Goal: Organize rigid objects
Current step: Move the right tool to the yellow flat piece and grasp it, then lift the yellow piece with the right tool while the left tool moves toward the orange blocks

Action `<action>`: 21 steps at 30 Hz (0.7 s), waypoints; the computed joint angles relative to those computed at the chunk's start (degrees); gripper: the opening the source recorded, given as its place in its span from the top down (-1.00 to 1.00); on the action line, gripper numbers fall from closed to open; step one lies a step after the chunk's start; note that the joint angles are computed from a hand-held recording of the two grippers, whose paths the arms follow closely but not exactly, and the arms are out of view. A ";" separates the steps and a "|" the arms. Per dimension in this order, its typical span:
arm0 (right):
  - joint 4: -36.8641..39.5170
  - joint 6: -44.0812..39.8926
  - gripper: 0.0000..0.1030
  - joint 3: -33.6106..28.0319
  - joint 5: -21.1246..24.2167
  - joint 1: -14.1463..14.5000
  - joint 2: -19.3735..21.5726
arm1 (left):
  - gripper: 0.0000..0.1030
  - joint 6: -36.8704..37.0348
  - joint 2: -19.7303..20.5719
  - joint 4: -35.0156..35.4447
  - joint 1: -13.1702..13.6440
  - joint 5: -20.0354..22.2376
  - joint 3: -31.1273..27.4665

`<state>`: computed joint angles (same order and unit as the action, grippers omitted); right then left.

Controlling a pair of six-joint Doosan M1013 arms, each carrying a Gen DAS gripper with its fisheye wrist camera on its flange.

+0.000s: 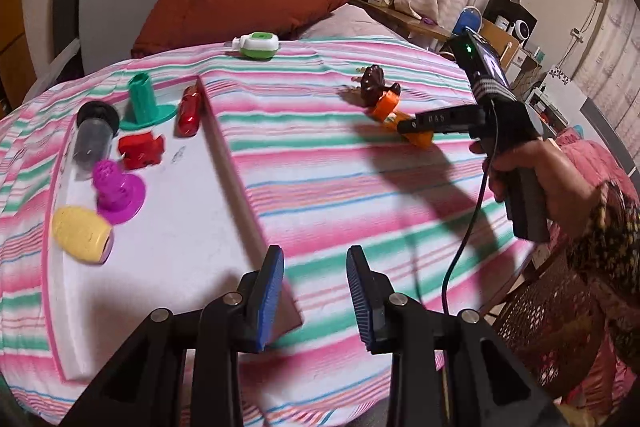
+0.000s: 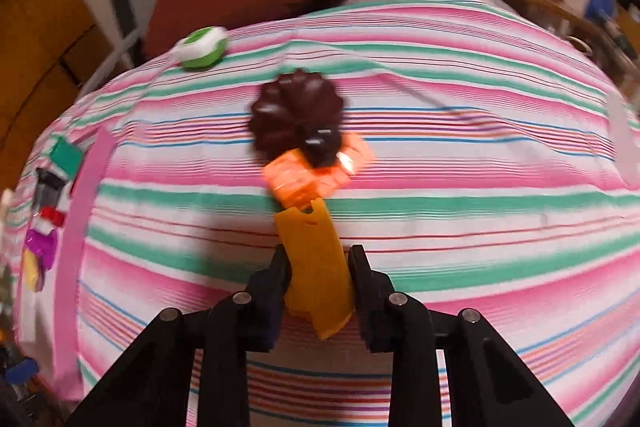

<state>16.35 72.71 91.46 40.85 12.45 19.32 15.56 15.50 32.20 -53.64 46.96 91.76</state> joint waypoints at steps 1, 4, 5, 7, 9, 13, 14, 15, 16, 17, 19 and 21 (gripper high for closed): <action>-0.97 1.50 0.42 -0.13 0.17 -0.08 0.09 | 0.37 0.17 0.40 -0.19 0.19 -0.17 -0.56; -0.10 2.88 0.42 -0.33 1.08 -0.60 0.17 | 0.37 0.08 1.34 0.28 0.48 -0.75 -1.79; -0.41 3.16 0.42 -0.37 1.11 -0.52 0.21 | 0.37 -0.03 1.64 0.51 0.53 -0.48 -2.15; -2.10 3.81 0.42 -0.39 1.19 -0.11 0.17 | 0.37 -0.53 2.08 1.13 0.55 -0.25 -2.75; -4.56 4.83 0.42 -0.44 1.28 0.55 0.21 | 0.38 -1.34 2.29 1.96 0.44 0.03 -3.14; -4.42 3.84 0.42 -0.20 1.07 0.70 -0.22 | 0.37 -2.23 2.47 3.59 0.16 1.31 -3.51; -5.13 4.61 0.42 -0.18 0.98 0.70 -0.31 | 0.37 -2.35 2.50 3.58 0.18 1.48 -3.62; -5.97 5.34 0.42 -0.09 0.89 0.70 -0.37 | 0.37 -2.82 2.42 3.64 0.24 1.39 -3.48; -7.51 6.93 0.42 -0.09 0.94 0.74 -0.39 | 0.37 -3.17 2.35 3.65 0.31 1.30 -3.36; -8.25 7.94 0.42 -0.07 1.11 0.55 -0.43 | 0.37 -3.59 2.34 3.72 0.36 1.34 -3.32; -8.25 9.95 0.42 -0.23 1.83 -0.08 -0.37 | 0.37 -4.08 2.36 3.79 0.47 1.33 -3.29; -7.32 11.04 0.42 -0.50 2.57 -0.70 -0.20 | 0.37 -4.13 2.52 3.76 0.52 1.51 -3.47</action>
